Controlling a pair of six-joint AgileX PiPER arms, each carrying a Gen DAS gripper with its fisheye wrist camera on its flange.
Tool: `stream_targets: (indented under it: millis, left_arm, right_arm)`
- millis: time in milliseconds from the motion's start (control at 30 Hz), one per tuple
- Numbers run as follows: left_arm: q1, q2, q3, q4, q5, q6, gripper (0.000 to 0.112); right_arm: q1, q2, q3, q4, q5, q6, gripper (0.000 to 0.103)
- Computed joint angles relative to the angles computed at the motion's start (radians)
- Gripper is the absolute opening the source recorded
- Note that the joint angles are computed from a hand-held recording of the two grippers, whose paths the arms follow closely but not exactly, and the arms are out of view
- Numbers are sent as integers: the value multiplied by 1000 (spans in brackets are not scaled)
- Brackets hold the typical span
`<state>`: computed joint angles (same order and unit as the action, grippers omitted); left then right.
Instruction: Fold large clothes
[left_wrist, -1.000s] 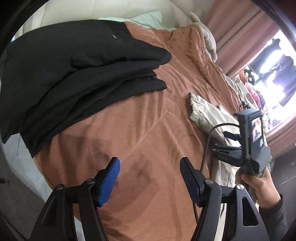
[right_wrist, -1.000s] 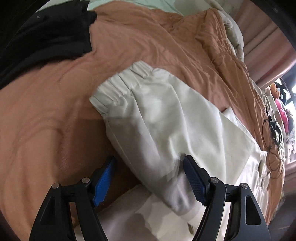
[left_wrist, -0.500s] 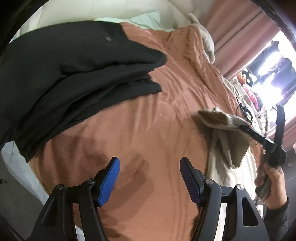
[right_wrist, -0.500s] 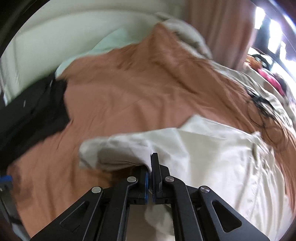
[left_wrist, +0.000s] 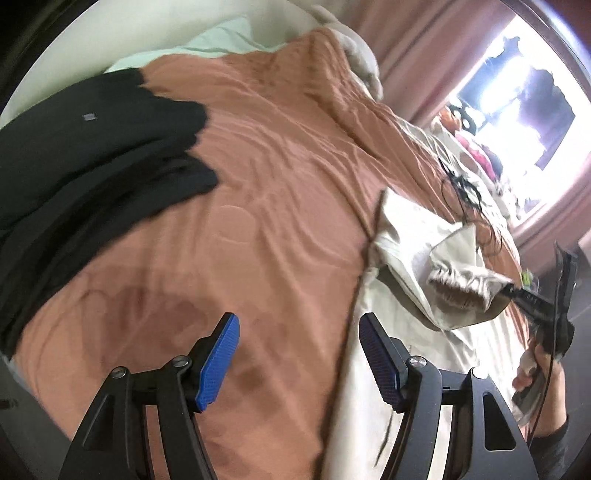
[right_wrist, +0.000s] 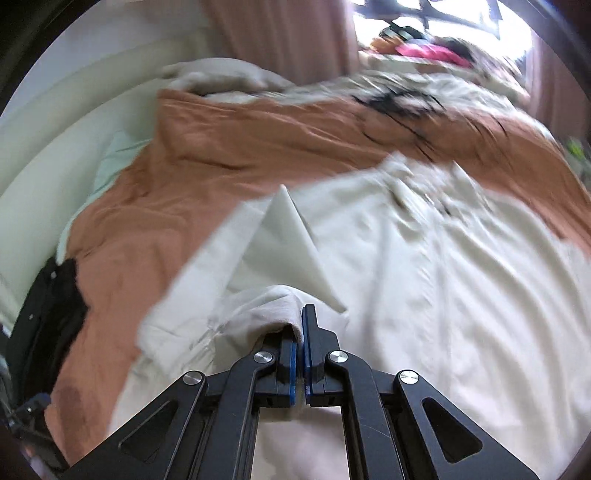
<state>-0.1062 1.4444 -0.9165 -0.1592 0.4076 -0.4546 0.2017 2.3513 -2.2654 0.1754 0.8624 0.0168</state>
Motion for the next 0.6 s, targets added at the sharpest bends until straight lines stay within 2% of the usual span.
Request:
stream_targets:
  millis: [33,67,133,167,200,267,433,533,600]
  left_arm:
    - [-12,23,-22,18,4,-12,69]
    - [-32,60,-58,44,10,-29,69]
    - [-57,116,-111,72,24,-44,69]
    - [-68,151,-143,78,33,-40,69]
    - [-73,177,-168,81,40,-35,69]
    - [-85,223,-208,90,51,-30,69]
    - [-99,315,-297,92,78,-5,69]
    - [-101,338,-325,97,88,-2,69]
    - [-96,346,-337,87,95,10,69]
  right_arm:
    - [-13,2,21,-16,5,16,5]
    - [-22,25,3,-47,47,38,8]
    - [-44,61,-8,-77,124,36,30]
    - [-54,44,45,-81,109,27,54]
    - [-65,10,130,-87,64,14,67]
    - [-87,-57,281,-65,-14,-49,70]
    - [-86,-179,497,-58,-106,-161,70]
    - [-65,-247,574,-41,-121,-212,70]
    - [-66,-273,590,27,-80,-272,70]
